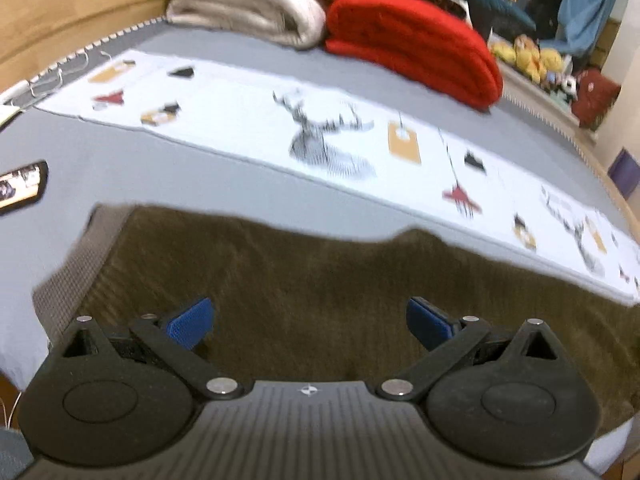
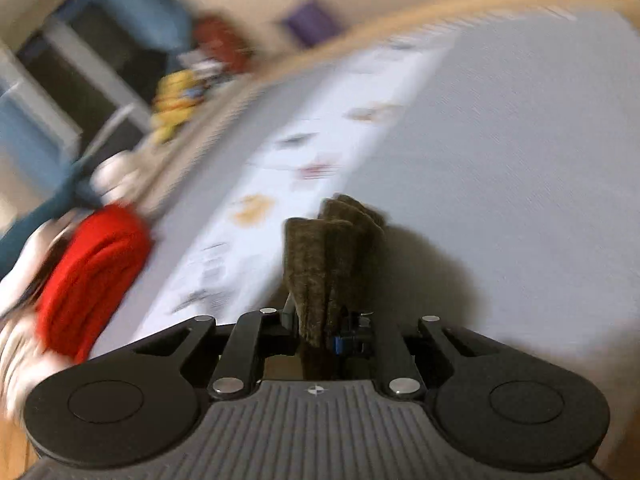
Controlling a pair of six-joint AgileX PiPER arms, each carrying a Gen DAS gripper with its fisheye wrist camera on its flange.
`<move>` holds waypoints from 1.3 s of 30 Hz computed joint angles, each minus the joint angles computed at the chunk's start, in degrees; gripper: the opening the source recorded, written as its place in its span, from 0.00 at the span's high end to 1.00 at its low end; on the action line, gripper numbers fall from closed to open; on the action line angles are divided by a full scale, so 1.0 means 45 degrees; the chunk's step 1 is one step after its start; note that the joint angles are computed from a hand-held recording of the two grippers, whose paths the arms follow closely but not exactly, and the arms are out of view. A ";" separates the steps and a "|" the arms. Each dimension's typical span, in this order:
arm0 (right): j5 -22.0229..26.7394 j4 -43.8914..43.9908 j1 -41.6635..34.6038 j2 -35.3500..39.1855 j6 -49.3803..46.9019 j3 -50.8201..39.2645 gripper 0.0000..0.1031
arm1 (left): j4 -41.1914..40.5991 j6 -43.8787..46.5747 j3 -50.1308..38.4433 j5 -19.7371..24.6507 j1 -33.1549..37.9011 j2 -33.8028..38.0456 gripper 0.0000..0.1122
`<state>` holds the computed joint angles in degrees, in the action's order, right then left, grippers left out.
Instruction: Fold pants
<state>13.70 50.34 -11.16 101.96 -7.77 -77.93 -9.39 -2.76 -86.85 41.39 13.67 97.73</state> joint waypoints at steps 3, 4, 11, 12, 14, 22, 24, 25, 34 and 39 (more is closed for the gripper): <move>0.0918 0.2400 0.1637 -0.0235 -0.3024 -0.0698 0.85 | -0.0776 0.0562 0.0231 -0.0376 0.0486 0.0051 0.08; 0.1081 0.2490 0.2290 -0.0273 -0.3506 -0.0856 0.85 | -0.0899 0.0618 0.0266 -0.0364 0.0614 0.0098 0.08; 0.3185 0.0270 0.7354 0.1627 -0.4128 -0.1649 0.84 | -0.2213 0.1513 0.0634 -0.0527 0.1608 0.0036 0.08; 0.3330 -0.0409 0.7827 0.2207 -0.3673 -0.1697 0.83 | -0.2167 0.1531 0.0708 -0.0596 0.1655 -0.0008 0.08; 0.2093 -0.0307 0.8462 0.1839 -0.4289 -0.0690 0.78 | -0.2440 0.1853 0.0852 -0.0597 0.1830 -0.0084 0.08; 0.3401 0.0051 0.8096 0.1301 -0.4052 -0.0803 0.55 | -0.3444 0.2790 0.1134 -0.0540 0.2225 -0.0238 0.08; 0.3062 -0.0736 0.8586 0.1348 -0.3260 -0.0907 0.50 | -0.3619 0.2975 0.1280 -0.0624 0.2273 -0.0361 0.08; 0.2974 -0.1210 0.8796 0.1266 -0.2918 -0.0881 0.46 | -0.3604 0.2982 0.1345 -0.0662 0.2270 -0.0407 0.08; 0.4241 0.1308 0.8530 -0.0029 -0.4499 0.0013 0.28 | -0.4062 0.3559 0.1747 -0.0696 0.2168 -0.0720 0.08; -0.0105 -0.4098 0.9371 -0.0336 0.1230 0.0395 0.59 | -0.4114 0.3771 0.1922 -0.0834 0.1876 -0.0848 0.08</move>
